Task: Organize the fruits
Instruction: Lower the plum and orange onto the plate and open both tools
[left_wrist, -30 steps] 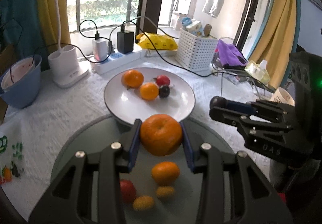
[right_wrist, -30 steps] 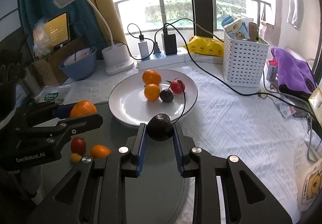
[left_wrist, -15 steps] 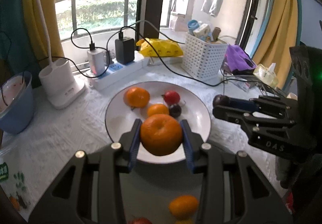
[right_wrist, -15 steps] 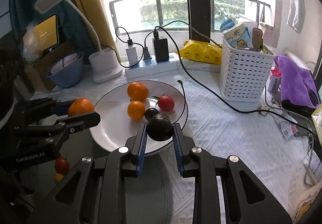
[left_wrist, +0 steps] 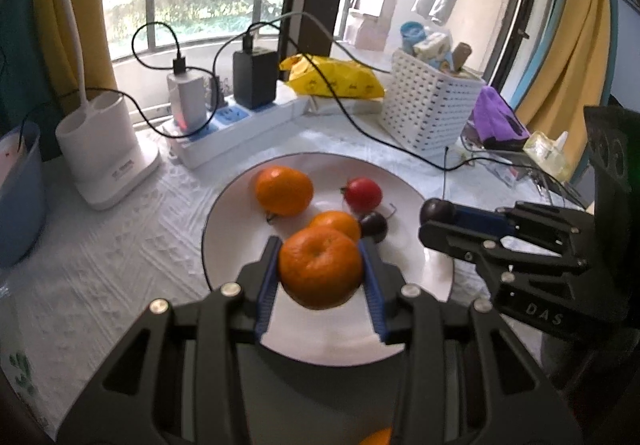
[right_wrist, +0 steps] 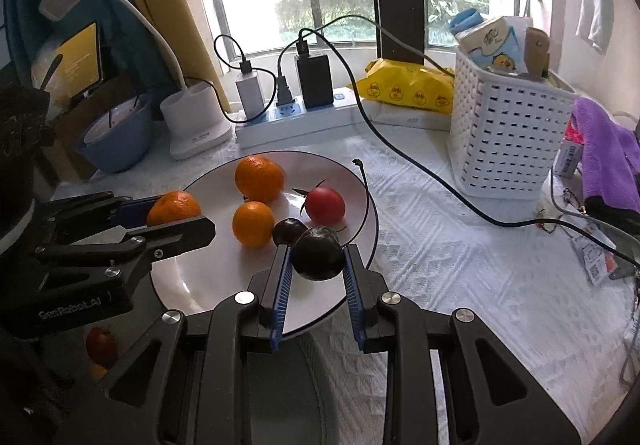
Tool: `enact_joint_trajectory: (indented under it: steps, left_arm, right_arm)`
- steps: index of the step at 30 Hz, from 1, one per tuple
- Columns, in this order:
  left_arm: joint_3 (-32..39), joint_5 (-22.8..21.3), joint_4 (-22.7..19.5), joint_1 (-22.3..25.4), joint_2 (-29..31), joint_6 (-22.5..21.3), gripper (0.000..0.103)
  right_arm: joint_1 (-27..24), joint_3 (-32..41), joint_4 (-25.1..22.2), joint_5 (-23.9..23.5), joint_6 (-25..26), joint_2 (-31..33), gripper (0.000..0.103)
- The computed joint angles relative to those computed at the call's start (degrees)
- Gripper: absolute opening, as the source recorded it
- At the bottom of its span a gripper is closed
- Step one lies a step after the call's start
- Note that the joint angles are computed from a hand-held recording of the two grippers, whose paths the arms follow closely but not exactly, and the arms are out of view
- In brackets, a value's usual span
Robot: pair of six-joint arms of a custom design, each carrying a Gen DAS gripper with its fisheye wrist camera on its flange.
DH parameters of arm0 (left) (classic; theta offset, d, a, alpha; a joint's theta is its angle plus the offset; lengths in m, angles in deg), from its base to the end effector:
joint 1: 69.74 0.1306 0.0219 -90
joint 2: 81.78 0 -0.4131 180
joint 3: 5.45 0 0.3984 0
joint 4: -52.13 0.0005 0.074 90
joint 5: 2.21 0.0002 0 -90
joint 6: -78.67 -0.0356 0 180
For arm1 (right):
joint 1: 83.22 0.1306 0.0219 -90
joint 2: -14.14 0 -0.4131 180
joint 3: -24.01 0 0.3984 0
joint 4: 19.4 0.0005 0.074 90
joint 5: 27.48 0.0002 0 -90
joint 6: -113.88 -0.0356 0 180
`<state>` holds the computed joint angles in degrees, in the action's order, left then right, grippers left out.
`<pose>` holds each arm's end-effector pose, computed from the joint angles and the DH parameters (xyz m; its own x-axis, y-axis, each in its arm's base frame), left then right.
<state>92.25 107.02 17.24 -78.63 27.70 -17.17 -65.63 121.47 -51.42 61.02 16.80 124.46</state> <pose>0.6140 -0.1084 0.3603 -0.6774 0.2032 -0.7070 0.4404 0.8818 -0.1685 0.6016 0.1912 0.3519 -0.7069 -0.0949 -0.7009 -0.2344 0.9664 0.1057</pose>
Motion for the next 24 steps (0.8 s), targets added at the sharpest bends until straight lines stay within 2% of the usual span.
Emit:
enact_joint_trajectory:
  steps: [5,7,13,16,24]
  left_arm:
    - [1.23,-0.33,-1.57,0.16,1.00,0.45,0.041]
    - [0.78,-0.31,-0.73,0.30,0.64,0.94,0.046]
    - [0.26,-0.82,0.18,0.48,-0.06,1.24,0.047]
    - [-0.65,-0.62,0.96,0.70,-1.17,1.51,0.048]
    - [-3.04,-0.39,2.51,1.46,-4.02,1.70,0.050]
  right_arm:
    - [-0.22,0.51,-0.48,-0.22,-0.56,0.67,0.028]
    - [-0.26,0.55,-0.53,-0.12,-0.87,0.63,0.028]
    - [-0.13,0.83,-1.29,1.23,-1.92,0.50,0.029]
    - [0.02,0.42,-1.00,1.55,-2.31,-0.07,0.036]
    - [0.94,-1.26,-0.03,2.23,-2.31,-2.41,0.037]
